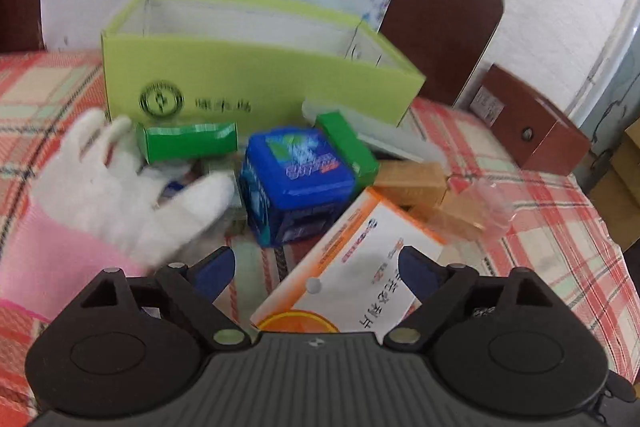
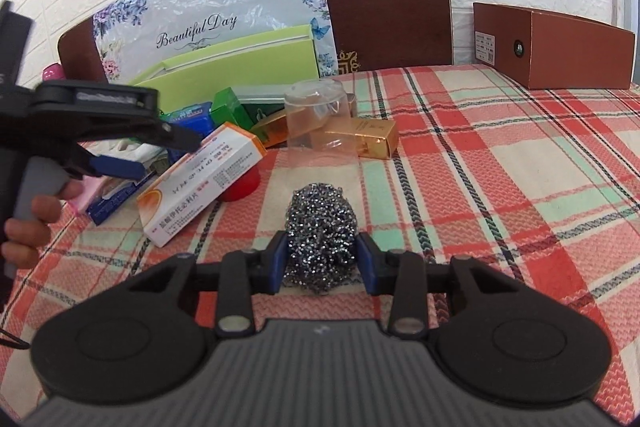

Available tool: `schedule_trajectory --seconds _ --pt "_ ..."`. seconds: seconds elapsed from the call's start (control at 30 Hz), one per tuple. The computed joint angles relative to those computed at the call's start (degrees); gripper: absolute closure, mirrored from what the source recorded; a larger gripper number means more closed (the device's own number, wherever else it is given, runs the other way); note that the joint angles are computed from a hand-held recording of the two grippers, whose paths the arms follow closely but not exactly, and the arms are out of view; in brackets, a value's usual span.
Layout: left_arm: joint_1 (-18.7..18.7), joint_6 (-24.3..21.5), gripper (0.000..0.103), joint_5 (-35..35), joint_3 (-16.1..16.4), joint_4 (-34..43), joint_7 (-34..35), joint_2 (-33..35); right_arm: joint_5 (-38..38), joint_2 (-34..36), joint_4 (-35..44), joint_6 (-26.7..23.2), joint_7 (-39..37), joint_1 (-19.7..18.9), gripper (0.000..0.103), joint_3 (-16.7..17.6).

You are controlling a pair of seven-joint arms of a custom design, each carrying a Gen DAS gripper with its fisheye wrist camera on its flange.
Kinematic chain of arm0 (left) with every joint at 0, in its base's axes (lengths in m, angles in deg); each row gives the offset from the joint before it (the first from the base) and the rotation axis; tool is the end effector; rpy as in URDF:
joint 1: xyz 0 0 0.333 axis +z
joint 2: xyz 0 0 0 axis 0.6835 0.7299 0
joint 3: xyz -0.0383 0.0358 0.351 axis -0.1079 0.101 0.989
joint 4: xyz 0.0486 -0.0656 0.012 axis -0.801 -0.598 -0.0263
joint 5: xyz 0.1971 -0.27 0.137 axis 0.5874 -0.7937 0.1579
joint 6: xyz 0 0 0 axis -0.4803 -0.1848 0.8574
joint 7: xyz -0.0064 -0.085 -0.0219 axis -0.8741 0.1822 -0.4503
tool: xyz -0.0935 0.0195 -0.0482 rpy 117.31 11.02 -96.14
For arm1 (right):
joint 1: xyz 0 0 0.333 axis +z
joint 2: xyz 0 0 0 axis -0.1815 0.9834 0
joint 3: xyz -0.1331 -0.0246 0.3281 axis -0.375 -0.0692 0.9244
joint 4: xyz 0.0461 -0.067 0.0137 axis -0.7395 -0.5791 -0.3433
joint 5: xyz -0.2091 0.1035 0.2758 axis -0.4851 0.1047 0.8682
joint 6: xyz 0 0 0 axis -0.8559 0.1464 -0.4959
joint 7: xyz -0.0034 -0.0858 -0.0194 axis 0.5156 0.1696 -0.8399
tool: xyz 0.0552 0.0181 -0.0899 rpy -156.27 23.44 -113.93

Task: Organize objects
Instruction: 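Grasp the orange-white medicine box with left tool while right tool holds scrubber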

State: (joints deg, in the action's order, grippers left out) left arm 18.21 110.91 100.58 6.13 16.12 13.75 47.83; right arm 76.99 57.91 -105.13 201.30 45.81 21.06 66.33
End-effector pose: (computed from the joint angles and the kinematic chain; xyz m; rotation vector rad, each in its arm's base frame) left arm 0.6808 -0.3794 0.4705 -2.0575 1.5373 -1.0106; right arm 0.6391 0.3532 0.4227 -1.7962 1.2743 -0.4788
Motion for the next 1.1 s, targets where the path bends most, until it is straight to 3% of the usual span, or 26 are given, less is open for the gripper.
schedule_trajectory --seconds 0.07,0.13,0.2,0.37,0.47,0.57,0.67,0.8,0.87,0.9,0.97,1.1 --pt "0.76 0.61 0.012 -1.86 -1.75 -0.63 0.86 0.11 0.08 -0.14 -0.15 -0.06 0.14 -0.06 0.066 0.03" --pt "2.41 5.88 0.012 -3.27 -4.79 -3.76 4.28 -0.56 0.01 -0.02 0.18 -0.60 0.55 0.31 0.066 -0.66" --pt "1.39 6.74 0.012 -2.87 -4.74 -4.20 7.07 -0.65 -0.23 0.09 0.50 -0.95 0.93 0.61 0.065 -1.16" --pt "-2.56 -0.43 0.011 -2.62 -0.83 3.14 5.58 2.32 -0.82 -0.07 0.06 -0.19 1.46 1.97 0.059 -2.80" --pt "-2.81 -6.62 0.011 -5.24 -1.78 10.10 6.89 5.52 -1.00 0.11 0.44 -0.77 2.65 3.36 0.055 -4.77" --pt "-3.68 -7.79 0.012 -5.22 -1.40 12.06 8.30 6.75 -1.71 0.17 0.61 -0.94 2.88 3.37 0.053 -4.90" --pt "-5.54 -8.37 0.029 -2.44 1.09 10.17 6.31 5.76 -1.97 0.22 0.65 -0.77 3.14 3.42 0.051 -5.00" --pt "-5.77 -7.97 0.027 -0.56 1.76 8.13 2.40 4.48 -2.50 1.11 2.21 -2.78 4.49 3.84 0.051 -5.92" --pt "-5.75 -9.27 0.026 0.00 1.50 8.81 2.71 4.76 -3.17 1.49 2.99 -4.17 4.68 3.19 0.054 -5.24" --pt "-5.79 -9.67 0.032 0.39 1.39 8.84 3.13 4.75 -3.52 1.51 3.14 -4.92 4.85 2.95 0.065 -5.01" --pt "-6.01 -10.24 0.033 1.09 1.45 8.18 2.66 4.19 -4.17 1.15 2.37 -4.46 4.05 1.86 0.066 -3.46" --pt "-5.62 -6.58 0.033 2.97 1.52 1.67 -1.80 0.11 -3.80 0.15 1.56 -4.03 1.53 -1.35 0.069 1.10"
